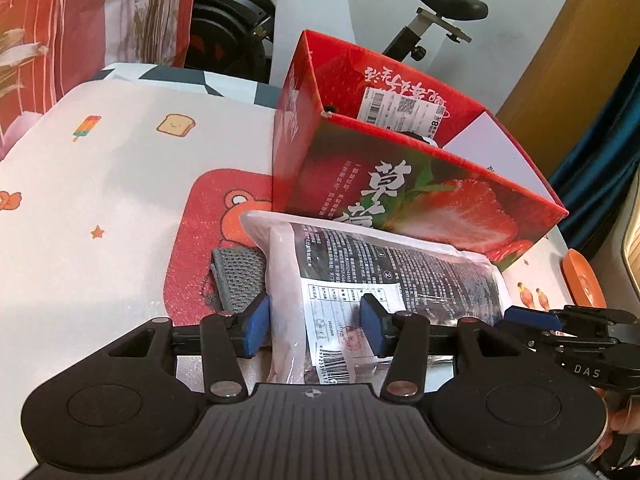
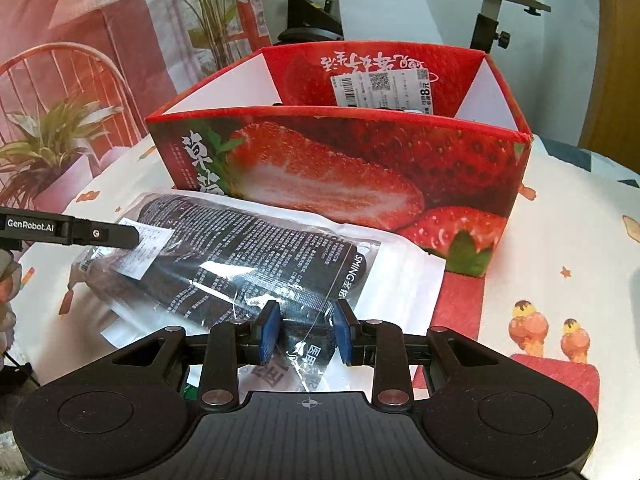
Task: Organize soft objects
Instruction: 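Move both grippers to the clear bag with black contents, then close both grippers on the clear bag's edge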
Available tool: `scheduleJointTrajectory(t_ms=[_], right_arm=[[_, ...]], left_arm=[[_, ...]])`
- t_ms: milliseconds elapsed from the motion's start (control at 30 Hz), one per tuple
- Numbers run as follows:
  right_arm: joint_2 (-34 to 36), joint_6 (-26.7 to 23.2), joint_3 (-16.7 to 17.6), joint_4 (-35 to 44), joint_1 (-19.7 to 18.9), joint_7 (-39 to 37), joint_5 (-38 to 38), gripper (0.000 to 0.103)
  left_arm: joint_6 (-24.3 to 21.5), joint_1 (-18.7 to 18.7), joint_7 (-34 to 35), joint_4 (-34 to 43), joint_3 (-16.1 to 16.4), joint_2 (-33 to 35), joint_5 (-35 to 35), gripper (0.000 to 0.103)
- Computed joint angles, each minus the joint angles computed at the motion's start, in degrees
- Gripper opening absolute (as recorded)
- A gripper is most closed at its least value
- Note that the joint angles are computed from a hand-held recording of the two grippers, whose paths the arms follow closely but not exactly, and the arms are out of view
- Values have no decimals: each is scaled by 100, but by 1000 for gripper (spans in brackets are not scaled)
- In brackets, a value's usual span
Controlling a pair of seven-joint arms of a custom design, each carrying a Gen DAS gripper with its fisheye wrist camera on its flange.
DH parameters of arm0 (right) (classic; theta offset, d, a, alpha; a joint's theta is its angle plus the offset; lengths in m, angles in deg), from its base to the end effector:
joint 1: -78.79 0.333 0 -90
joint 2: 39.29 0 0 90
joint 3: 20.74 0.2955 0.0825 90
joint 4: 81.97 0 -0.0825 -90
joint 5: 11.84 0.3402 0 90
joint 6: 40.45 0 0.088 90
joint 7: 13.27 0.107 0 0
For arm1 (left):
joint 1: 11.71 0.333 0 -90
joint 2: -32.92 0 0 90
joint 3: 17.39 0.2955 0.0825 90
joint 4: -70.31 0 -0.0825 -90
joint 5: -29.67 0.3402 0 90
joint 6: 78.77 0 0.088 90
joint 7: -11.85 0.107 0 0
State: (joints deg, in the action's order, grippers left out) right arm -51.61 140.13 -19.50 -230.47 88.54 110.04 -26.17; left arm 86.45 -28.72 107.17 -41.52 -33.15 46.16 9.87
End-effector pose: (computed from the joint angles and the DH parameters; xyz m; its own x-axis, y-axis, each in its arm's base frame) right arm 0.4359 0.1074 0.4340 -0.0466 -0.9733 -0.2248 -0.7254 0.1877 -0.6623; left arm 0.5272 -0.3024 0.4496 -0.4046 -0.8701 0.2814 -0.7745 0.1625 -0.6113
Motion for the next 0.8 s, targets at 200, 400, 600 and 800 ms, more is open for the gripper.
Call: scheduleJointTrajectory(t_ms=[200, 400, 600, 800], right_arm=[[-10, 66, -81, -46, 92, -44, 120, 29], [-44, -303, -433, 131, 477, -444, 538, 40], [-34, -511, -799, 311, 684, -907, 1268, 51], [201, -694, -1394, 683, 1291, -2214, 2755, 51]], left_arm=[[63, -74, -108, -92, 57, -6, 170, 52], [56, -77, -181, -126, 69, -6, 237, 52], [-92, -6, -145, -71, 30, 51, 178, 52], [-139, 14, -57, -47, 13, 64, 99, 52]])
